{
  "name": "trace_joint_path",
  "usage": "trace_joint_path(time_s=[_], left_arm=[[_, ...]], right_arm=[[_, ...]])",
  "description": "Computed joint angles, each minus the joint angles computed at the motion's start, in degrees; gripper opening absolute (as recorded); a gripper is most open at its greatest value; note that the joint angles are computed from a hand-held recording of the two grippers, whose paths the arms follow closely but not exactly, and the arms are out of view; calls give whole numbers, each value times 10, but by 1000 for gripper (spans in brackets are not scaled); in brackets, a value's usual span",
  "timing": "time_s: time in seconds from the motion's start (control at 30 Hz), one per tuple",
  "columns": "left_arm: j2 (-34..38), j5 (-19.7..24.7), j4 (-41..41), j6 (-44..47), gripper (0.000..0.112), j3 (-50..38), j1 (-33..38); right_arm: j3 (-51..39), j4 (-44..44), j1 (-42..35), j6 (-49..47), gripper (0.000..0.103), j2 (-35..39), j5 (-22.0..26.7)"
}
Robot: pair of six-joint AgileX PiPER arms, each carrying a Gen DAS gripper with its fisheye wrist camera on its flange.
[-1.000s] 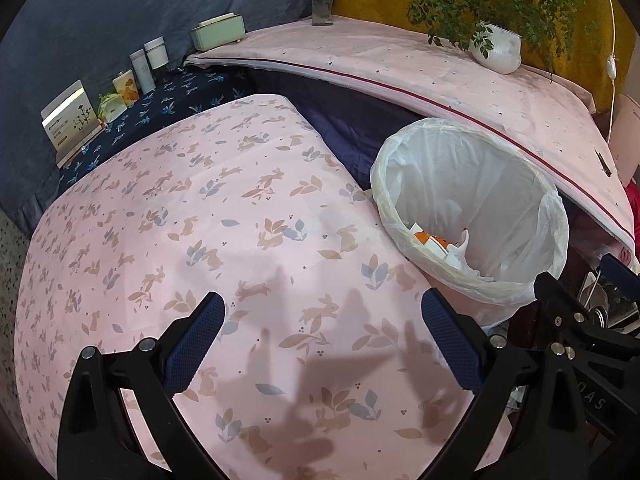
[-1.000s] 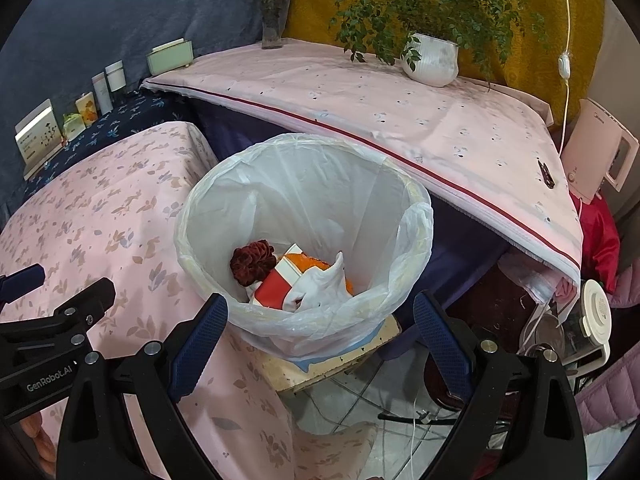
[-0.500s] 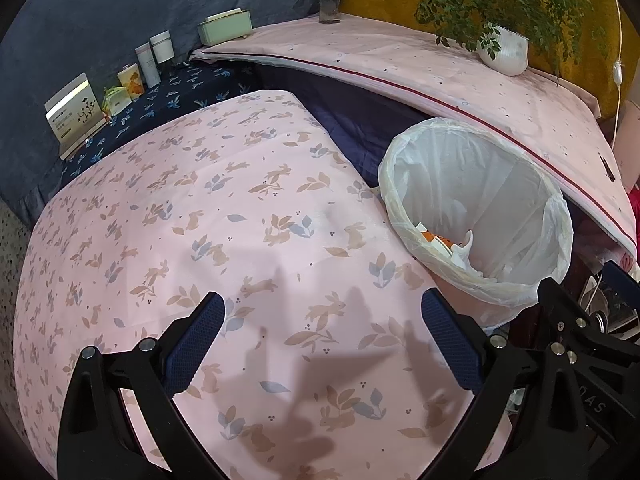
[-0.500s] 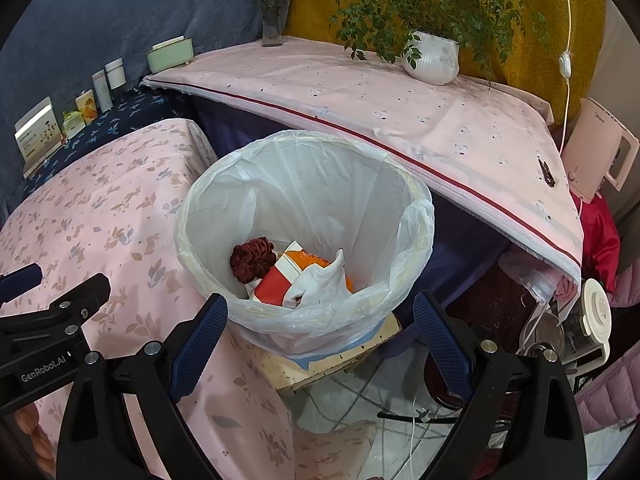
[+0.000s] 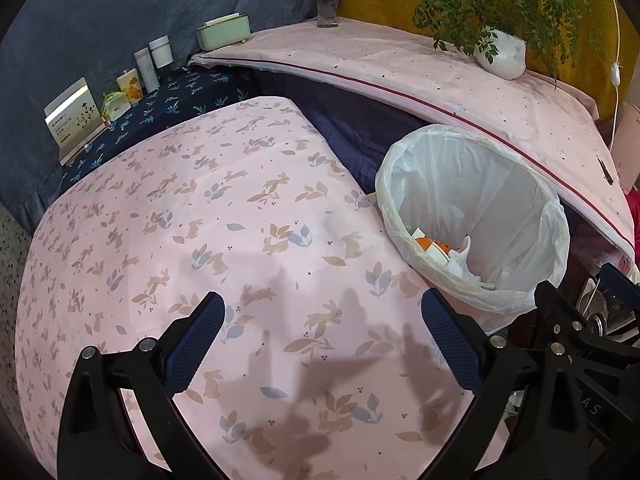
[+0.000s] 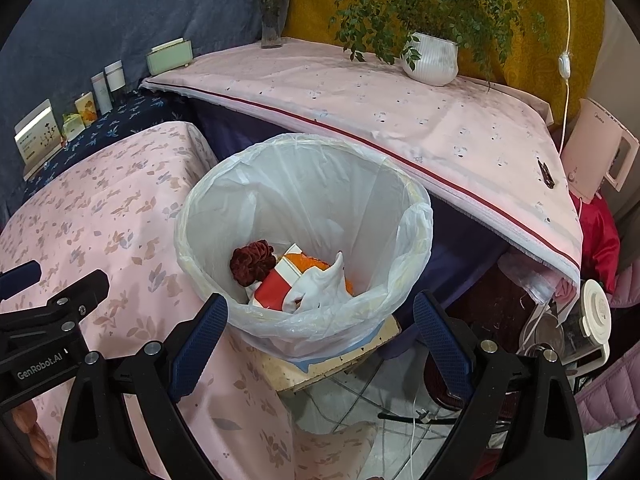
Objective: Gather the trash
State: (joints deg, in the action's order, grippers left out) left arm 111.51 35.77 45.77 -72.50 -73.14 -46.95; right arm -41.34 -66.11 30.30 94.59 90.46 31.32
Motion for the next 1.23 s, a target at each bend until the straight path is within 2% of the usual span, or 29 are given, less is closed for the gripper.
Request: trace_joint_path(time_s=[0.87, 1.23], left_arm=[[25, 15, -36, 73, 94, -82, -4], [31, 13, -32, 66, 94, -87, -2]], right_arm=[[-10, 32, -41, -54, 90, -22, 0], [-11, 34, -51, -57, 90, -16, -8]])
